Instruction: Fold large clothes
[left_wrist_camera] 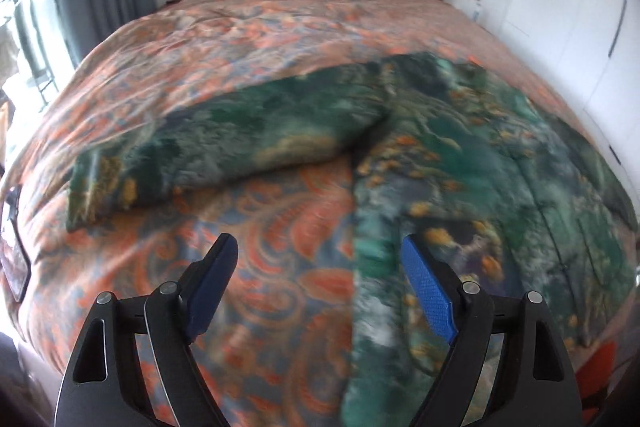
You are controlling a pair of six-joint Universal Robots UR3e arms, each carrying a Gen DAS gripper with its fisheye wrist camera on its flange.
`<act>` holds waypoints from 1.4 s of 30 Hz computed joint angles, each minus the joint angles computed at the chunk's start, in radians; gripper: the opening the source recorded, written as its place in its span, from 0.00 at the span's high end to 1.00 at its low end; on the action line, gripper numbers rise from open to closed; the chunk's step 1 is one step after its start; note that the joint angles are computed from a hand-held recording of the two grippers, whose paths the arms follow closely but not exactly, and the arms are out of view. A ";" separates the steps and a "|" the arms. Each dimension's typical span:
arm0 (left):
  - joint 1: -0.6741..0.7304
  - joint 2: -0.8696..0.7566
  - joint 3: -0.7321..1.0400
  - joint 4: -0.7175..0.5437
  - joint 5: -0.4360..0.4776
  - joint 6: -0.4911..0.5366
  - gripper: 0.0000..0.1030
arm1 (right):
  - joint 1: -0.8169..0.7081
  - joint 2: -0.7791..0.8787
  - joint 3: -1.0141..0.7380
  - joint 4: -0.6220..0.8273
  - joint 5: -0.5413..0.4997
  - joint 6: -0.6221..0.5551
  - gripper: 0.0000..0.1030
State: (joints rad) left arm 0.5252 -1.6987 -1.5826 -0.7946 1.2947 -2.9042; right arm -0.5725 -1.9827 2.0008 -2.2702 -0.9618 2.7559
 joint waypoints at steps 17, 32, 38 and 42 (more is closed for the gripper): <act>-0.089 0.303 -0.328 0.050 0.066 0.006 0.10 | 0.049 0.012 0.040 -0.061 -0.034 0.027 0.50; -0.088 0.259 -0.391 0.083 0.112 -0.030 0.07 | -0.176 0.044 0.068 0.000 -0.033 -0.041 0.50; 0.022 0.223 -0.416 -0.043 -0.086 0.077 0.07 | -0.363 0.117 -0.038 0.261 -0.005 -0.204 0.50; -0.018 0.173 -0.404 -0.048 -0.137 0.109 0.09 | -0.411 0.308 -0.234 0.502 0.016 -0.351 0.49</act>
State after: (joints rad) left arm 0.5068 -1.5253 -1.9864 -0.8430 1.1577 -2.7953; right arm -0.9839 -1.6750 1.7664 -1.7680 -0.9462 2.4049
